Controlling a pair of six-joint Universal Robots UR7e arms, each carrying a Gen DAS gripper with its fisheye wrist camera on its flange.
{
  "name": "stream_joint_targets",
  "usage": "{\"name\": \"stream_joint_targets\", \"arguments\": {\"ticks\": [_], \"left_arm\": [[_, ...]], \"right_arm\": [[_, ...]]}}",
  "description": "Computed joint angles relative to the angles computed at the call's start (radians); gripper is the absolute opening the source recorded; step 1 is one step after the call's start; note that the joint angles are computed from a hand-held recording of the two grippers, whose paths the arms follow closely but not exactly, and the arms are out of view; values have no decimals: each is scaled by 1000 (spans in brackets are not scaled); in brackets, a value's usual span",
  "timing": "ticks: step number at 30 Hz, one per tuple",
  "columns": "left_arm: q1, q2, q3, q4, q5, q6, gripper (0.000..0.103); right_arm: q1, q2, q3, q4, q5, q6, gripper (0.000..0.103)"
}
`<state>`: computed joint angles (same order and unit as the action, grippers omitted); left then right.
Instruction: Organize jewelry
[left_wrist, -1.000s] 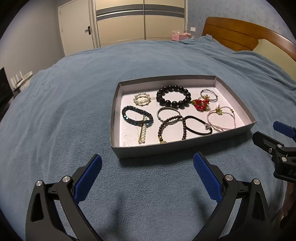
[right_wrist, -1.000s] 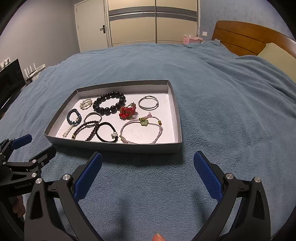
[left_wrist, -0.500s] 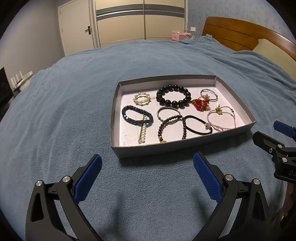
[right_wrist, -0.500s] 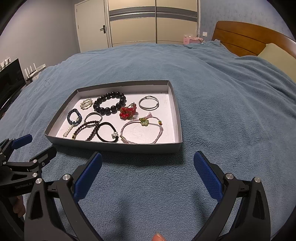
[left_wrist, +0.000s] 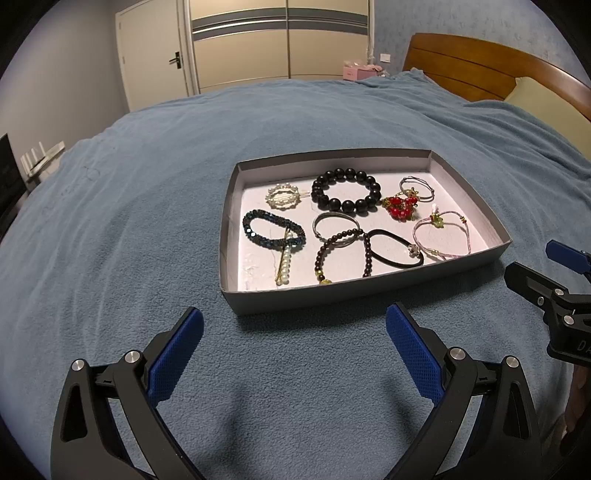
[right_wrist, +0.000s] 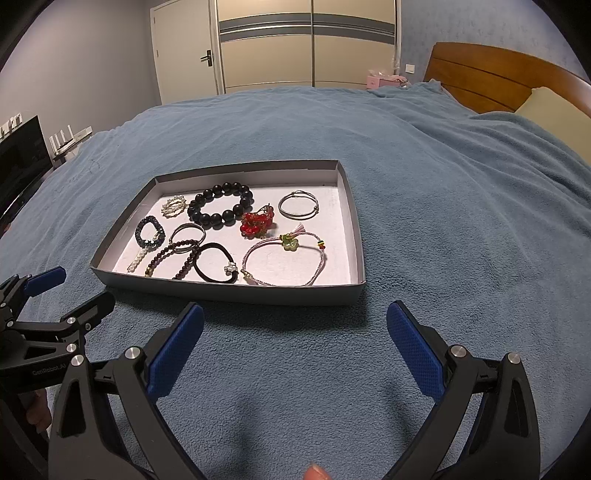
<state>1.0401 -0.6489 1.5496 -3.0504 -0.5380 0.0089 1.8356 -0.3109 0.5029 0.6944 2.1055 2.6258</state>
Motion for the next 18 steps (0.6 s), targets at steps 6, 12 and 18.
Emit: {"name": "stream_joint_targets", "arguments": {"ticks": [6,12,18], "left_arm": [[0,2,0,-3,1,2,98],[-1,1,0,-4,2,2,98],[0,2,-1,1,4,-2,98]], "right_arm": [[0,-1,3,-3,0,0,98],[0,-9,19,-14,-2,-8,98],[-1,-12,25,-16,-3,-7,98]]}}
